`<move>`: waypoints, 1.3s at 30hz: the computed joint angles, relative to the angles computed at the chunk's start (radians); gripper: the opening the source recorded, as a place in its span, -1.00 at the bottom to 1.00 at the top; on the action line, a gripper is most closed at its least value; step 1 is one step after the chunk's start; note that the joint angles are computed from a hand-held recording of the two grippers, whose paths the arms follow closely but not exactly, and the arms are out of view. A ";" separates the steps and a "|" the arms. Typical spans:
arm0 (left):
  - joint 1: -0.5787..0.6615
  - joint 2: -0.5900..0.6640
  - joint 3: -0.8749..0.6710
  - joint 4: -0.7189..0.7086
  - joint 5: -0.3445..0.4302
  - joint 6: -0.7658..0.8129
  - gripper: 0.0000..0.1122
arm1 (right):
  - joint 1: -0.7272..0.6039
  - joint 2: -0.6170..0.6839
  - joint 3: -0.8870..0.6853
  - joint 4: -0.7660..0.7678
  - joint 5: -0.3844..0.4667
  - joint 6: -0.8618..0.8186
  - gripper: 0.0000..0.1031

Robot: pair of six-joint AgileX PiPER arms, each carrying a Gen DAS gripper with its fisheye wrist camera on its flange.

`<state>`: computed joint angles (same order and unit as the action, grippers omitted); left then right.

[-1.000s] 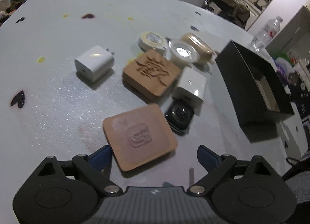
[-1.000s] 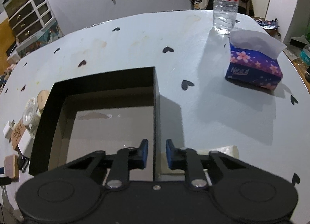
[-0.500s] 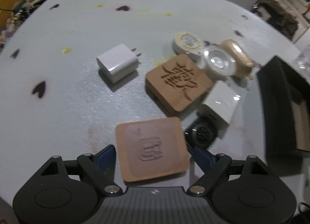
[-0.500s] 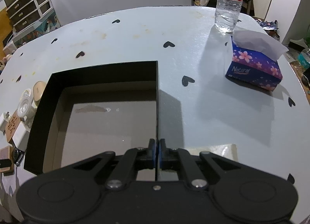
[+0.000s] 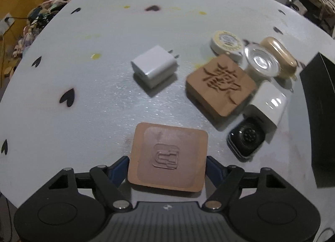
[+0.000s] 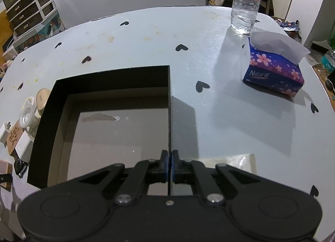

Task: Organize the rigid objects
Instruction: 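Carry the wooden coaster with the left tool into the black box and release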

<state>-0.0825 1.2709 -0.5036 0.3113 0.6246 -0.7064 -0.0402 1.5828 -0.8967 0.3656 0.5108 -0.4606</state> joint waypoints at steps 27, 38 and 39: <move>-0.228 0.173 -0.441 -0.216 -0.122 0.177 0.36 | 0.021 0.005 -0.014 -0.059 0.009 0.050 -0.94; -0.402 0.569 -0.817 -0.409 -0.060 0.251 0.36 | 0.016 0.016 -0.035 -0.061 0.035 0.040 -0.94; -0.411 0.602 -0.850 -0.412 -0.048 0.240 0.36 | 0.015 0.017 -0.037 -0.060 0.037 0.038 -0.94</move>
<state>-0.4936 1.8726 -1.3540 -0.1003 0.5764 -0.4665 -0.0251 1.5995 -0.9333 0.3054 0.5475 -0.4227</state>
